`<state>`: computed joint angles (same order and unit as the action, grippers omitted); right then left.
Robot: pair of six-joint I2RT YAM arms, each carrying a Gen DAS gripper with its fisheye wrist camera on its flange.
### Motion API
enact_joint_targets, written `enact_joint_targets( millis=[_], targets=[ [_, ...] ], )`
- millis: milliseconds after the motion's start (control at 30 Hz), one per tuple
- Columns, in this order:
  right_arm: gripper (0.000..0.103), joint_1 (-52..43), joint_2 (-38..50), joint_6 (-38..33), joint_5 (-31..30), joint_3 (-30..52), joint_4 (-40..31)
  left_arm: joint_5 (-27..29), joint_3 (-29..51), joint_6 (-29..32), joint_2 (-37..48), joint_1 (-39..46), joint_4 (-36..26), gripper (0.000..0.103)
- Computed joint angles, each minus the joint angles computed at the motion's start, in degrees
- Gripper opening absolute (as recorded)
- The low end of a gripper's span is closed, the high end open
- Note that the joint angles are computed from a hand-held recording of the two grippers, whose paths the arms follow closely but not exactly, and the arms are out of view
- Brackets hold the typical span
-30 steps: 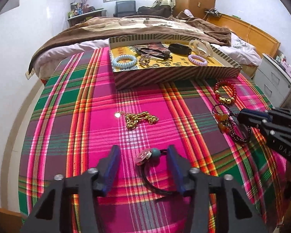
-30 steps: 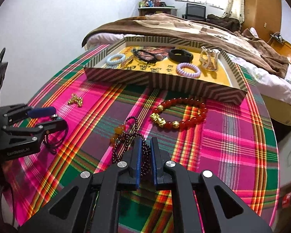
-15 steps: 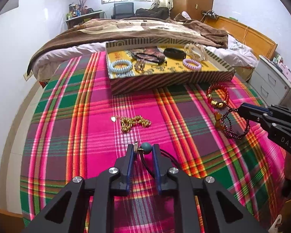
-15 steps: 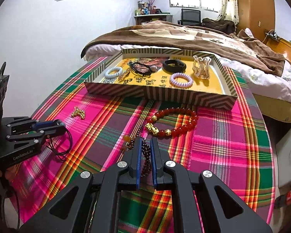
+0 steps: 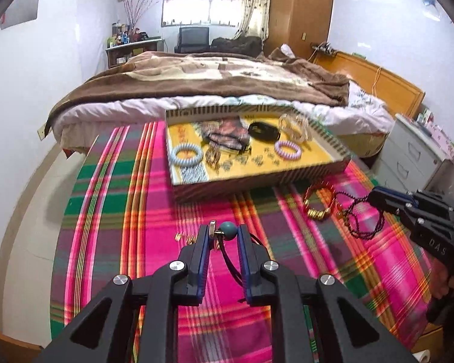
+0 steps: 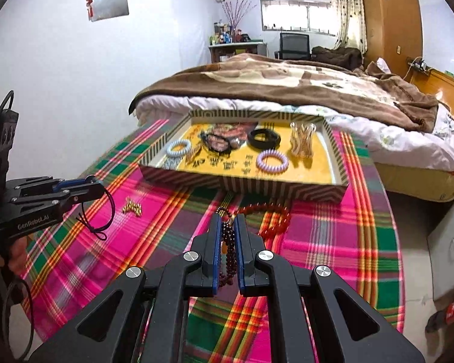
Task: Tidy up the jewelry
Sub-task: 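Carry the hair tie and brown bead bracelet with both tools over the yellow box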
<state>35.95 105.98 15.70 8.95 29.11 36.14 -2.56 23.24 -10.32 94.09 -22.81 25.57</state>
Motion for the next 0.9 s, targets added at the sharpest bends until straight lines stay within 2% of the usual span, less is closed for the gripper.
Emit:
enact_joint_targets(
  millis=[167,433,900],
  targets=[
    [0.009,-1.82,-1.25,-0.25,-1.03,0.86,-1.14,1.27,3.08,0.13,-0.44,1.31,-2.36,0.018],
    [0.009,-3.96,0.73,-1.38,-2.11,7.24,-4.66,3.92,12.33,1.70,4.74,4.17,-5.94,0.018],
    [0.009,-8.27,15.94,-3.35,-6.19,28.72,-13.28,4.92,36.82,2.71,22.32,8.13,-13.85,0.018]
  ],
)
